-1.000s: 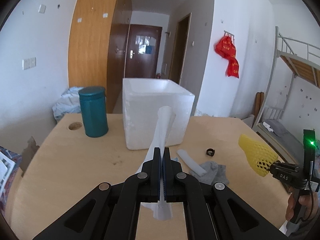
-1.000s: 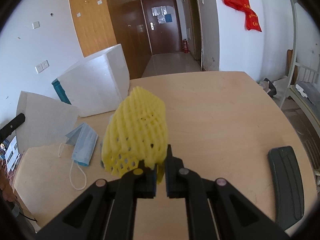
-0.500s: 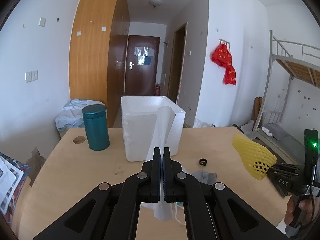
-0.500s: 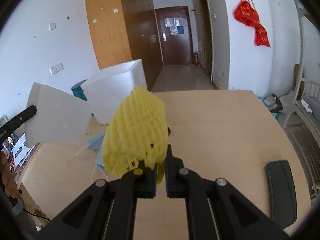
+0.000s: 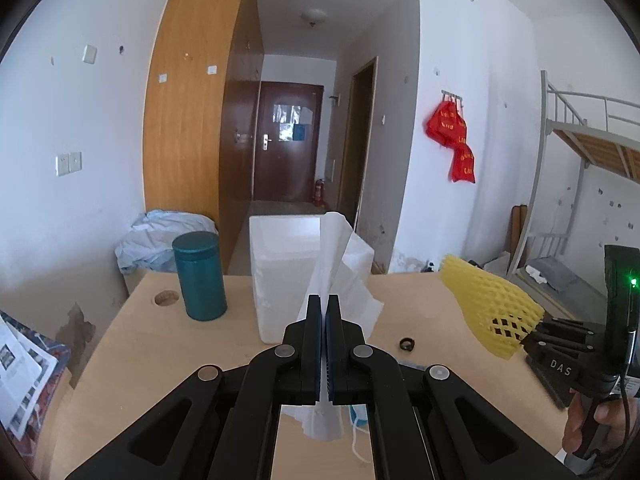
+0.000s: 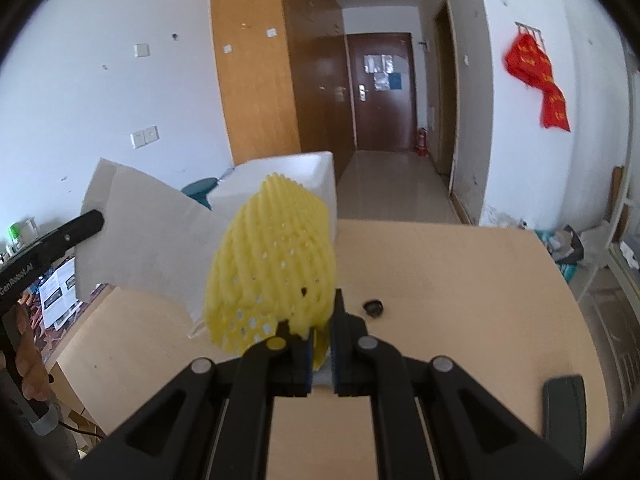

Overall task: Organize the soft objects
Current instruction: 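Carry the paper towel and yellow net with both tools toward the white foam box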

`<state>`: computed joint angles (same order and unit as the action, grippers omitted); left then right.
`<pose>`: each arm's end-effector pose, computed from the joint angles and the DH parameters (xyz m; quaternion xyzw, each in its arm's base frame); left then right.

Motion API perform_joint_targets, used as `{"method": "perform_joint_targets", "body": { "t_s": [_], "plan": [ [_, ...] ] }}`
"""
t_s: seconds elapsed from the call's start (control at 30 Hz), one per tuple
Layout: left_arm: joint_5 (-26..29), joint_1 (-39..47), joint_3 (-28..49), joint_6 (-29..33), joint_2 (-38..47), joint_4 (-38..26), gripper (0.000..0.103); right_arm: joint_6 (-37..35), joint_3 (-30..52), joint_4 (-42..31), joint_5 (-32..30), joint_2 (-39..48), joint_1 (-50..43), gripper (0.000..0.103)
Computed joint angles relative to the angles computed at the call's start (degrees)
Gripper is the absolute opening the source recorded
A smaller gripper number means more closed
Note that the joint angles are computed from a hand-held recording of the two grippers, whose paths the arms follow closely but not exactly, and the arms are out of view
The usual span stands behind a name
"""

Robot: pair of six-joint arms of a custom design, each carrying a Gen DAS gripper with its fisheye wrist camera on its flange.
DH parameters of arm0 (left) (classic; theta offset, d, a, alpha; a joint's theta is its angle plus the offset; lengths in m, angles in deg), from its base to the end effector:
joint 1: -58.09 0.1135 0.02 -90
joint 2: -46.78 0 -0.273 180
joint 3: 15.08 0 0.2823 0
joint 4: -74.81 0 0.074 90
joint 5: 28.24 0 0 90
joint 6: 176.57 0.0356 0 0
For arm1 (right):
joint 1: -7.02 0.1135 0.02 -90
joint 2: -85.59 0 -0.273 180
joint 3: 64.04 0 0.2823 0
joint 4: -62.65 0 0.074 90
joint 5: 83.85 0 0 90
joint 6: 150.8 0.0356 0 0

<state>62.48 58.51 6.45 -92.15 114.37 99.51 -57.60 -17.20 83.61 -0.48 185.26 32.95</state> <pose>0.2139 0.0011 0.1227 -0.0397 0.8249 -0.0306 0.5630 0.2943 0.1477 0.0999 -0.1995 0.8500 0.1709 0.4567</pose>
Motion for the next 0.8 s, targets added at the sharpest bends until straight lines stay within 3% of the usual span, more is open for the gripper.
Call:
{"method": "perform_joint_targets", "body": {
  "t_s": [0.5, 0.8],
  "plan": [
    [-0.17, 1.32, 7.77, 0.70, 0.70, -3.74, 0.001, -3.67, 9.77, -5.61, 0.91, 1.52, 2.28, 0.009],
    [0.26, 1.91, 14.79, 1.81, 6.64, -2.59, 0.001, -4.23, 15.42, -7.71, 0.90, 4.36, 2.83, 0.009]
  ]
}}
